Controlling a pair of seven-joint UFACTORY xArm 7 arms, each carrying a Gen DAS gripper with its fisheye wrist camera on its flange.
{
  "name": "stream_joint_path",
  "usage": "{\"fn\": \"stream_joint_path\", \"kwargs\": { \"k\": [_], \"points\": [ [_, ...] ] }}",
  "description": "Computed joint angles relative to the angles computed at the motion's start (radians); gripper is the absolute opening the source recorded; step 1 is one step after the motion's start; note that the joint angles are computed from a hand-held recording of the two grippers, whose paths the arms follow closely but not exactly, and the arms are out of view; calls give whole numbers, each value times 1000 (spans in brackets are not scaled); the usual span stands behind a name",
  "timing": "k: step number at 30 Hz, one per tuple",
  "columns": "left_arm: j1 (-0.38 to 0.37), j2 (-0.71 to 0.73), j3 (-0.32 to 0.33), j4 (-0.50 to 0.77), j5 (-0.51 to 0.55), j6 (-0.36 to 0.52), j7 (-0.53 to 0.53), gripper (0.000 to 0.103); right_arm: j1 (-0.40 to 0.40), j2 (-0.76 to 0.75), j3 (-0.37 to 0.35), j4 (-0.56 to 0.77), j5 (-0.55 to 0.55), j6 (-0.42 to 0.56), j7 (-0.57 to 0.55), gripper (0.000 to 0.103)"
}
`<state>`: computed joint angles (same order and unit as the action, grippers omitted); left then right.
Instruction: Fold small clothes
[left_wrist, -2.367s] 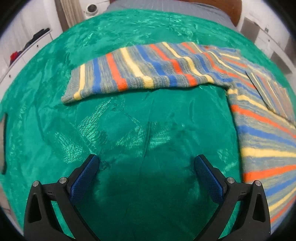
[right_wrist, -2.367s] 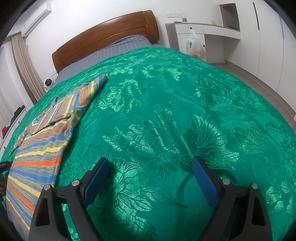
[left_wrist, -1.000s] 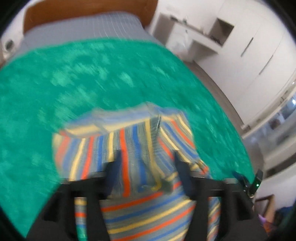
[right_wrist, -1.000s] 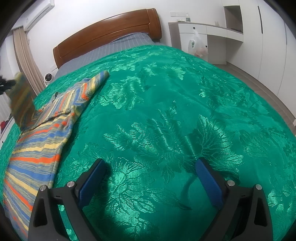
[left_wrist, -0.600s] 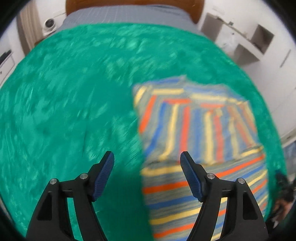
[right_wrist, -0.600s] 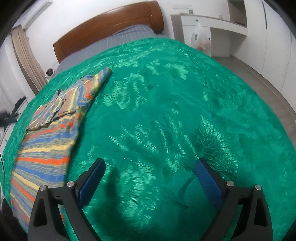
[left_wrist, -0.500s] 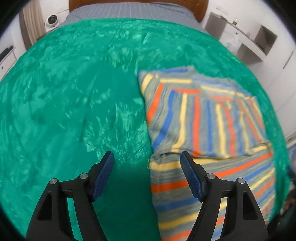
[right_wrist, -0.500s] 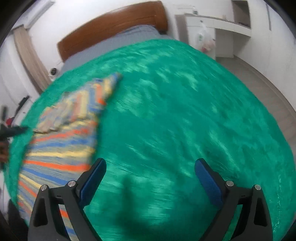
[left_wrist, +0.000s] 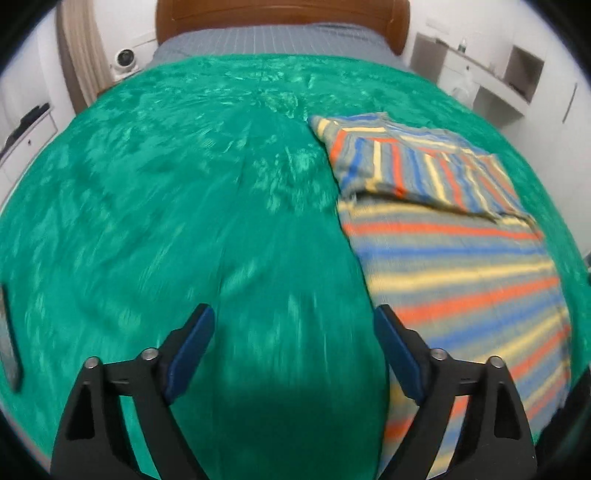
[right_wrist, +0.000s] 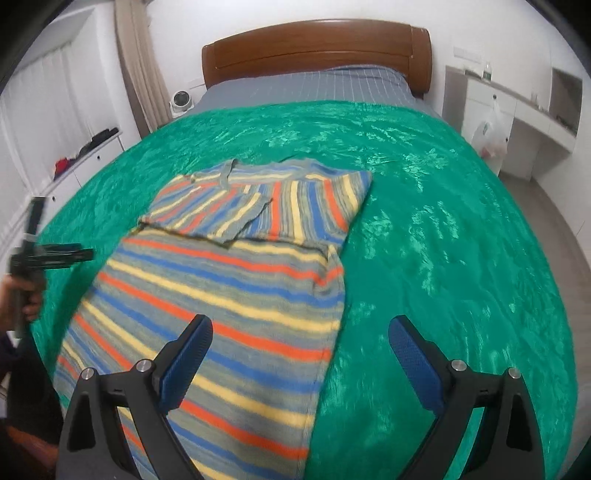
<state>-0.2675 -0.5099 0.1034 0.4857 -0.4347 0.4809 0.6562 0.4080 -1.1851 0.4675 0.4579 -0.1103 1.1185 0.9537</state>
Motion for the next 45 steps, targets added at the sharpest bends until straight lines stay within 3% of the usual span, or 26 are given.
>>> {"fn": "stream_joint_path", "kwargs": {
  "k": [3, 7, 10, 15, 18, 23, 26, 28, 32, 33, 34, 35, 36, 38, 39, 45],
  "points": [
    [23, -104, 24, -95, -12, -3, 0, 93, 20, -37, 70, 6, -2, 85, 42, 96],
    [37, -96, 46, -143, -19, -32, -43, 93, 56, -112, 125, 1, 33, 175, 148, 96],
    [26, -90, 74, -175, -38, -75, -27, 94, 76, -160, 149, 0, 53, 232, 217, 96],
    [39, -144, 56, -215, 12, -78, -34, 98, 95, -209, 174, 15, 73, 309, 288, 96],
    [63, -203, 84, -212, 31, 17, -46, 97, 101, -222, 181, 33, 81, 340, 305, 96],
    [129, -368, 195, -204, 14, 351, 25, 97, 146, -220, 152, 72, 152, 380, 274, 96],
    [171, -440, 144, -243, 45, 489, 46, 91, 195, -243, 130, 44, 266, 350, 282, 95],
    [173, -454, 92, -266, 62, 533, 41, 67, 231, -274, 124, -1, 361, 312, 318, 87],
    [151, -523, -7, -316, 86, 542, -9, 63, 274, -300, 123, -75, 460, 265, 372, 76],
    [141, -536, -20, -320, 97, 542, -18, 51, 284, -291, 119, -91, 477, 261, 380, 71],
    [131, -529, -21, -316, 104, 550, -24, 32, 296, -284, 116, -108, 491, 251, 387, 65],
    [123, -515, -17, -310, 108, 558, -29, 21, 312, -280, 111, -128, 507, 229, 390, 62],
    [115, -493, -15, -301, 112, 572, -35, 7, 336, -276, 101, -155, 531, 196, 387, 52],
    [110, -496, -11, -300, 121, 576, -29, 5, 383, -250, 68, -193, 577, 135, 374, 11],
    [108, -498, -6, -295, 123, 583, -26, 4, 397, -235, 57, -194, 584, 126, 377, 5],
    [118, -440, 104, -164, 18, 687, -11, 4, 338, -292, 27, -92, 438, 150, 396, 5]
  ]
}}
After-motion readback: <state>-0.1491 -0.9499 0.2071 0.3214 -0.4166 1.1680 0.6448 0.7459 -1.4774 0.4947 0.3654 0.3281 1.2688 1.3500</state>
